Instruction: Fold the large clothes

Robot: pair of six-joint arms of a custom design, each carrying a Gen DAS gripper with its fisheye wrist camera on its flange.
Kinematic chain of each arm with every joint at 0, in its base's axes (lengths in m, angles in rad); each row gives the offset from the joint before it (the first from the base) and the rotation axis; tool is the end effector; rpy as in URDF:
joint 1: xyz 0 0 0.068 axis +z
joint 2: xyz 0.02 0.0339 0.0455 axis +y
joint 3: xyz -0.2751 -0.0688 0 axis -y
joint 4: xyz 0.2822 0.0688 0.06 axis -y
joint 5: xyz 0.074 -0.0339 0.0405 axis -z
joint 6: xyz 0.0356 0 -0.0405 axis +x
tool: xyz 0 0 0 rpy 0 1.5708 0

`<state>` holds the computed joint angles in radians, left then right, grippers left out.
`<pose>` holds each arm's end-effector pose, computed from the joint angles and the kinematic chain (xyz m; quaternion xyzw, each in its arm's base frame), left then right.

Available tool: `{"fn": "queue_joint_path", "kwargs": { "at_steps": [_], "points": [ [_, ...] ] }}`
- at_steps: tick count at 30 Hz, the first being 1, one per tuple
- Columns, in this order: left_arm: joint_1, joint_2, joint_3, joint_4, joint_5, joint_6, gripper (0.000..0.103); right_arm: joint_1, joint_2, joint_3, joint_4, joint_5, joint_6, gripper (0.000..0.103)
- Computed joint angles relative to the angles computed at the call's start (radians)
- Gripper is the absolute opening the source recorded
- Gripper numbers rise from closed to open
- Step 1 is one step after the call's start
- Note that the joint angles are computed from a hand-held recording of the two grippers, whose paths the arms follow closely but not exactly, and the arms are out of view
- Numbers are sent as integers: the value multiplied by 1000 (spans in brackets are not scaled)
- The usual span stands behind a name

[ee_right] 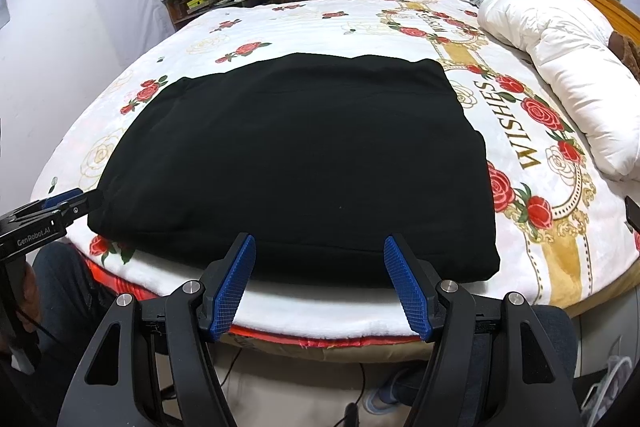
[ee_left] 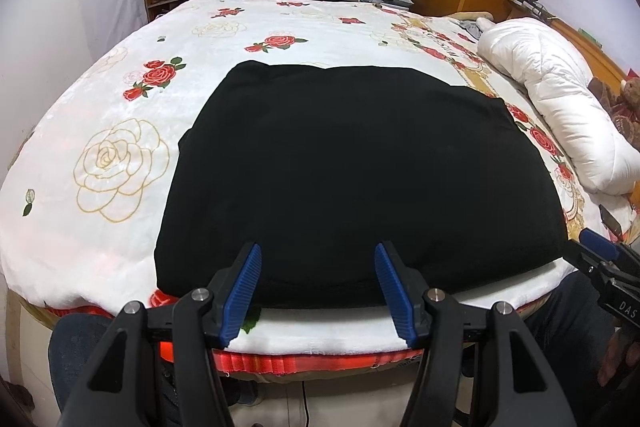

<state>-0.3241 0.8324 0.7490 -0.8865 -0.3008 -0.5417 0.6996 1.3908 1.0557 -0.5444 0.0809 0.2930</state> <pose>0.1760 -0.0480 0.2642 -0.1466 0.9340 0.0072 0.3257 0.2519 0.2082 0.2637 -0.1764 0.9235 0.1277 0.3158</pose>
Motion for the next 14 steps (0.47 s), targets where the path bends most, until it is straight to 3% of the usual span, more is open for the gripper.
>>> {"fn": "queue_joint_path", "kwargs": {
  "at_steps": [14],
  "points": [
    [-4, 3, -5, -4, -20, -16, 61, -1, 1, 0, 2, 1, 1, 67]
  ]
}}
